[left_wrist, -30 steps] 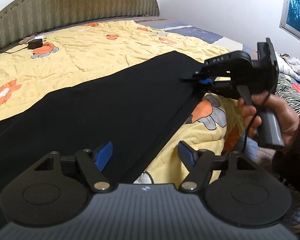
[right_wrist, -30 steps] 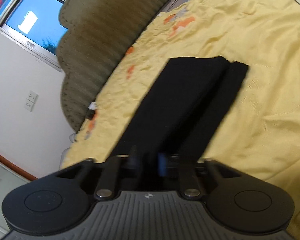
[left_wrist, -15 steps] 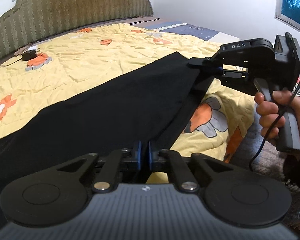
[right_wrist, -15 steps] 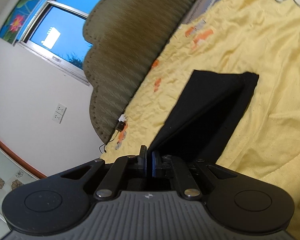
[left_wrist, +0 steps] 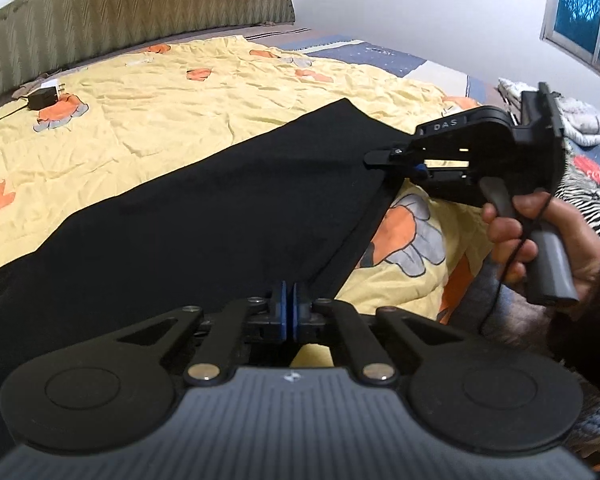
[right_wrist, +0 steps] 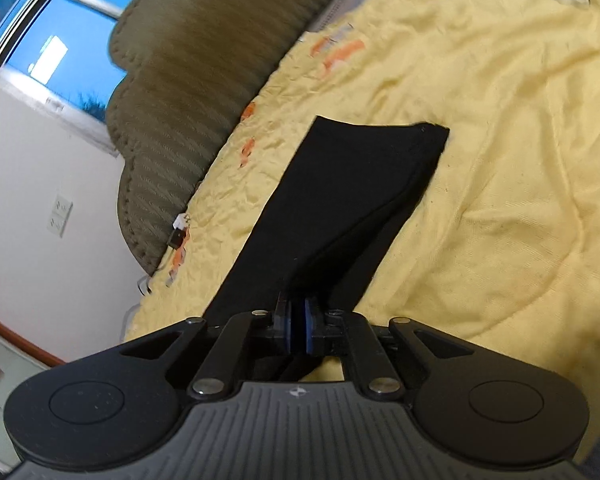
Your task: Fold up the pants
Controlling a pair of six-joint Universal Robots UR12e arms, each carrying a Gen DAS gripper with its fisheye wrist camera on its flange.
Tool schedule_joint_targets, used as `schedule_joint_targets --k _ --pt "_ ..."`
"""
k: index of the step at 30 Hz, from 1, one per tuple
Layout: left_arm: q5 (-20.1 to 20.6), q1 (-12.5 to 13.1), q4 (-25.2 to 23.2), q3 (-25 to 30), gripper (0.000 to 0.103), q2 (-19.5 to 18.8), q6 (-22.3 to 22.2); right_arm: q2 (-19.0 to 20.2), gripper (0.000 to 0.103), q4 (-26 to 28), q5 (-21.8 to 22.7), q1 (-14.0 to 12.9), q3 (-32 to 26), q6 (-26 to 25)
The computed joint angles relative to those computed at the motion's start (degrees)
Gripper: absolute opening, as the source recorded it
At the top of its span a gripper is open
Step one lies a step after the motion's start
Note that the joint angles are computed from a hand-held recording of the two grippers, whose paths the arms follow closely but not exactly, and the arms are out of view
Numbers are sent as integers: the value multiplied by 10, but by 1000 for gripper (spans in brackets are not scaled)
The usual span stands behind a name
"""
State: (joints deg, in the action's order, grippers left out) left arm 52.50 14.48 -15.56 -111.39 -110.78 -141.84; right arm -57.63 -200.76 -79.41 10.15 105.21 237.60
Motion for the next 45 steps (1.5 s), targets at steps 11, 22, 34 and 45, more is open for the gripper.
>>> schedule_joint_targets --k 11,22,34,45 --pt "-16 5 -65 7 1 7 12 -41 7 84 -150 29 16 -137" --pt "-2 29 22 -21 62 21 -13 -31 34 79 -295 84 -29 -357" --pt "74 120 101 -29 53 12 -267 -6 45 205 -339 100 -89 -426" --pt "100 103 211 0 65 -25 -273 47 45 249 -145 133 -185 -568"
